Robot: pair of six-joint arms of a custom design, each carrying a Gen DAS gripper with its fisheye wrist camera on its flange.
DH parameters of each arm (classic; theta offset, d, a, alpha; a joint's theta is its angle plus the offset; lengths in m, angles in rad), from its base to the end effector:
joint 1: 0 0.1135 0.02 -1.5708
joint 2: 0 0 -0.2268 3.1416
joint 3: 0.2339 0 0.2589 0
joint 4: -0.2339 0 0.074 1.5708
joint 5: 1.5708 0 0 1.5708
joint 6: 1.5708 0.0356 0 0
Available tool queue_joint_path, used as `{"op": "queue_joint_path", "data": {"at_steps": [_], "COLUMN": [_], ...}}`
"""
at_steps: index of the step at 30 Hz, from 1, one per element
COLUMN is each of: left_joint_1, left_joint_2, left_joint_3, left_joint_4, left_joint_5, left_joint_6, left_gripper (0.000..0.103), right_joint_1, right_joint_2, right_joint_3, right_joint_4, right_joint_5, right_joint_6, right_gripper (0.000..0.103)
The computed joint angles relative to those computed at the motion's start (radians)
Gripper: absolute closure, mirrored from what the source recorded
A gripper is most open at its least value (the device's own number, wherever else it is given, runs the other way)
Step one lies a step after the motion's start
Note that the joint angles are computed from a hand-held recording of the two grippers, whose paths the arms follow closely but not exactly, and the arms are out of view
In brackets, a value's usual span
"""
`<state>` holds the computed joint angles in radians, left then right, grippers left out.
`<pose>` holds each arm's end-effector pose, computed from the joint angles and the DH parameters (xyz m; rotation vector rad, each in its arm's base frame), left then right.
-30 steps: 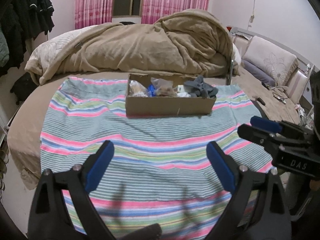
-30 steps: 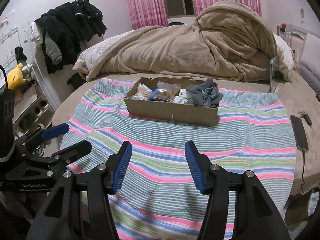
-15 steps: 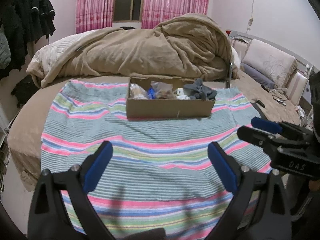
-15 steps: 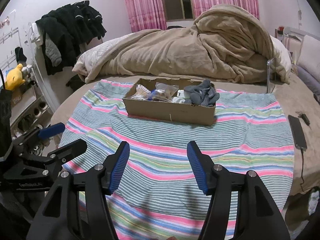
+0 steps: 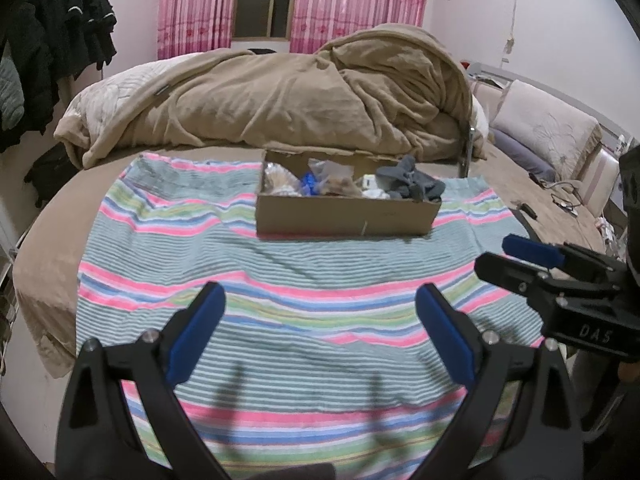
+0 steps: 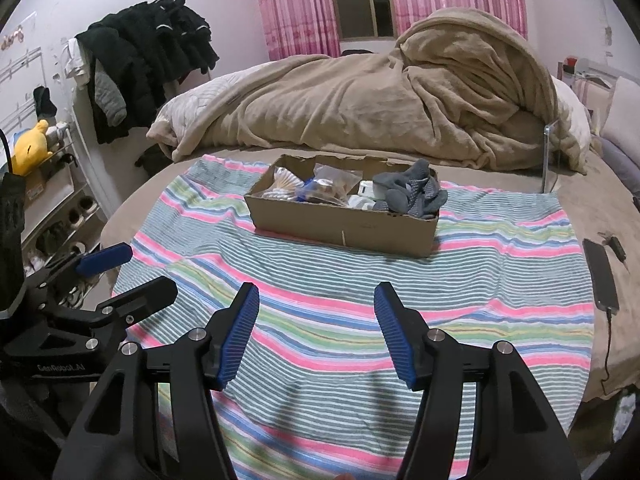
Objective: Organize objects
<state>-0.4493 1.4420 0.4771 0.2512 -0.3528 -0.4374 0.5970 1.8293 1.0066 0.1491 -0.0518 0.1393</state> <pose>0.2439 -0.1039 0.0953 -0.1680 2.2271 -0.0778 0.3123 0.2145 0.1206 -0.5456 2.2168 0.4506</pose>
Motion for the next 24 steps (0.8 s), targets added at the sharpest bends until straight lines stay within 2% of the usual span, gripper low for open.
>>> {"op": "queue_joint_path", "data": {"at_steps": [8,14,24], "left_joint_1": [0.026,0.033,0.045], "left_joint_2": [0.034,0.068,0.117], "left_joint_3": [0.003,0.014,0.040], "left_joint_4": [0.043,0.074,0.083], "left_joint_5": [0.028,0.027,0.021], "left_joint_6": [-0.014,-0.021,-0.033], "left_gripper": [0.006,0.001,0.001], "right_joint_1": [-0.014,-0.021,-0.043], "right_joint_2": [0.046,0.063,0.098], "right_joint_3": [0.040,0.055,0.083], "right_joint_4": [0.000,-0.002,-0.006], "right_joint_5": [-0.028,-0.039,-0.061], "right_joint_6": [-0.010,-0.014,-0.020], "right_gripper": [0.040,0.040,0.040]}}
